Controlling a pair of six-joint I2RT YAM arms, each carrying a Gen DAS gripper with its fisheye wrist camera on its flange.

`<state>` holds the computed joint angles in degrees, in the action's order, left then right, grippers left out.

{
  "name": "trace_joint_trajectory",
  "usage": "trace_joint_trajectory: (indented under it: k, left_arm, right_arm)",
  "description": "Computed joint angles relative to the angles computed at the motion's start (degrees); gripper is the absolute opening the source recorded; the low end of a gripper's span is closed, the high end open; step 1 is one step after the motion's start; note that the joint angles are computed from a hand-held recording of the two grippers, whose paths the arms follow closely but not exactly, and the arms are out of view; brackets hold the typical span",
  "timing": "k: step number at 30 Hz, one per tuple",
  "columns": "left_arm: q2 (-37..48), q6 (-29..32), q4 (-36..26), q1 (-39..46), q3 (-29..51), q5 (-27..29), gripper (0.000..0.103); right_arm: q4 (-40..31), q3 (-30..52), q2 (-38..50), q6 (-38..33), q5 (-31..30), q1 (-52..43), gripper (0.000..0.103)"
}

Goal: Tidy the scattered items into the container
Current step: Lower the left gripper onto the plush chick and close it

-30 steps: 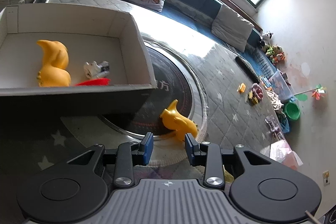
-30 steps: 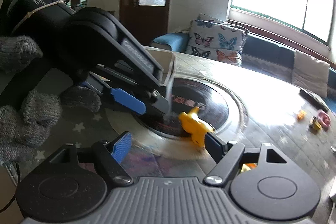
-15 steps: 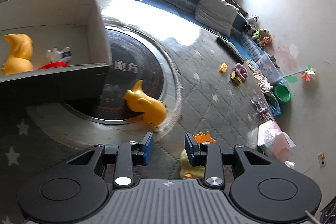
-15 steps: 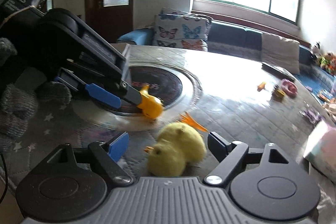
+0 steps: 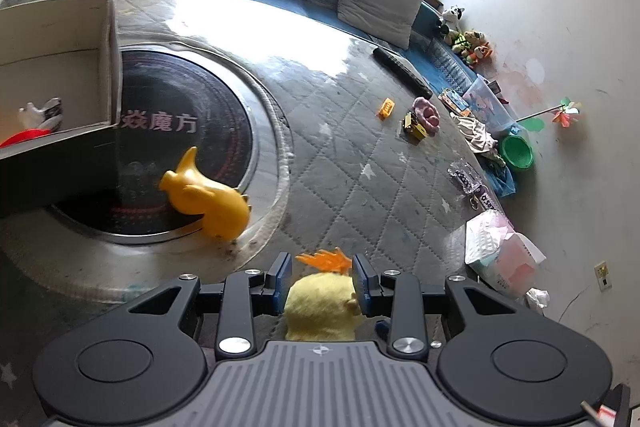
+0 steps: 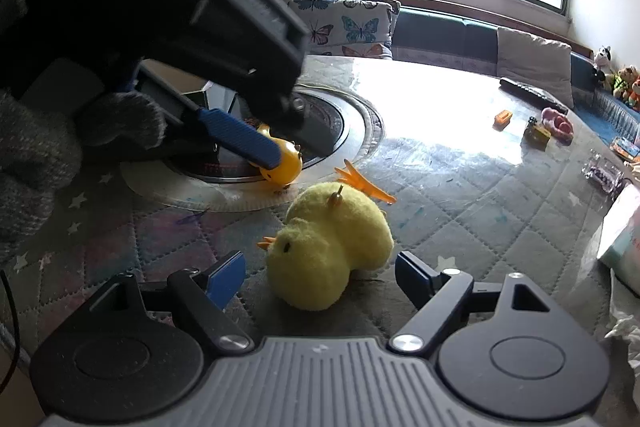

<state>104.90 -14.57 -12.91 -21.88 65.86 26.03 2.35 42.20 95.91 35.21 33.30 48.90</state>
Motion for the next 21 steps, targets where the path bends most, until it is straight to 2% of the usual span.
trace_joint_trajectory:
  k: [12,21]
  left_arm:
    - [6.4,-0.4,-2.6,-2.9,6.1,-0.9,0.036]
    - [10.2,-0.1,-5.2,-4.1,10.1,-3.7,0.037]
  right_arm:
    - [0.7,1.4,2.4,0.1,-2.0,-0.9,0.082]
    - [1.4,1.2,2.8,0.7,-2.8,-1.7,0.073]
